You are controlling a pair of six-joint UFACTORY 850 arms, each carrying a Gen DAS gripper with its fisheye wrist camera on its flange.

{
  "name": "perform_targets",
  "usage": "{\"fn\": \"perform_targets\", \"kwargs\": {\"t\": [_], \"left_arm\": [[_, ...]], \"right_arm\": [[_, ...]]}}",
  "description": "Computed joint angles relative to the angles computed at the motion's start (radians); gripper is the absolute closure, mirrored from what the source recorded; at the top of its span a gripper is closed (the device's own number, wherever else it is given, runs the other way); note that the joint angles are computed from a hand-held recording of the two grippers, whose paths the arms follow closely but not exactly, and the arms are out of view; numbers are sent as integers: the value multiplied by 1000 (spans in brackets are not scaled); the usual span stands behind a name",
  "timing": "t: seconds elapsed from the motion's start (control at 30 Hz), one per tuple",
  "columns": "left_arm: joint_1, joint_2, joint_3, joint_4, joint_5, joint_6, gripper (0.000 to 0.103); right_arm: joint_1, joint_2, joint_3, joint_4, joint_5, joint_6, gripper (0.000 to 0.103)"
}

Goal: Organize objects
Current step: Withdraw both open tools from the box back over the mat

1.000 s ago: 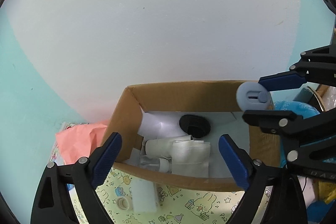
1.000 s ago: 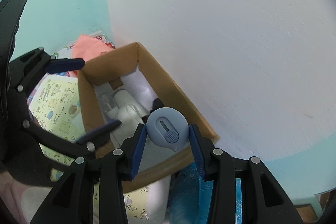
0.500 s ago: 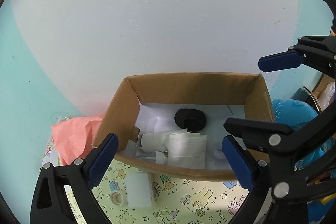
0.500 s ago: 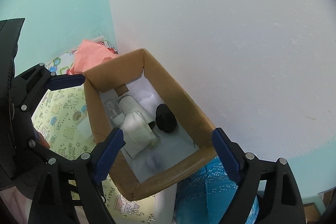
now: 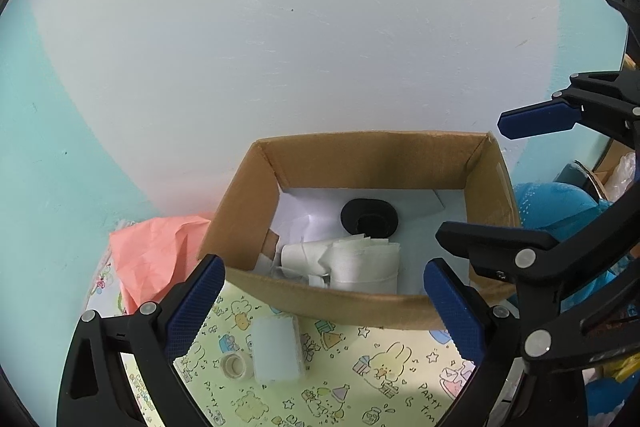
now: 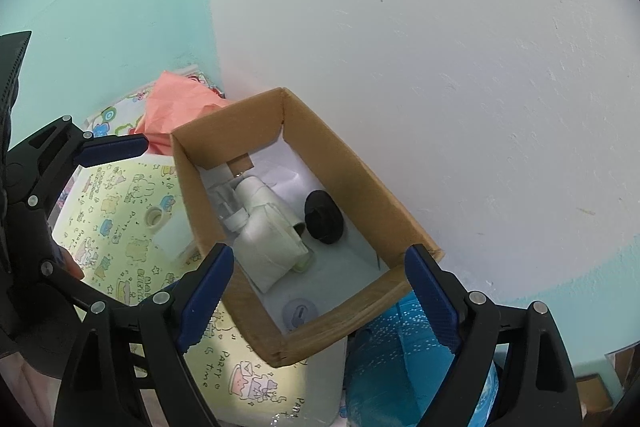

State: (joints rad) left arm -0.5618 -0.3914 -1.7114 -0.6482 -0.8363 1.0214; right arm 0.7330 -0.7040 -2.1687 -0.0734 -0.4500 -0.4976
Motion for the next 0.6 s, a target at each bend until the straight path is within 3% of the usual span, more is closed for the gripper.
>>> {"fn": "perform_targets", "kwargs": {"t": [0.6], "left_arm": [[86, 35, 52, -15, 9, 39, 1]], "right_arm": [[61, 76, 156, -57, 73, 42, 14]]}}
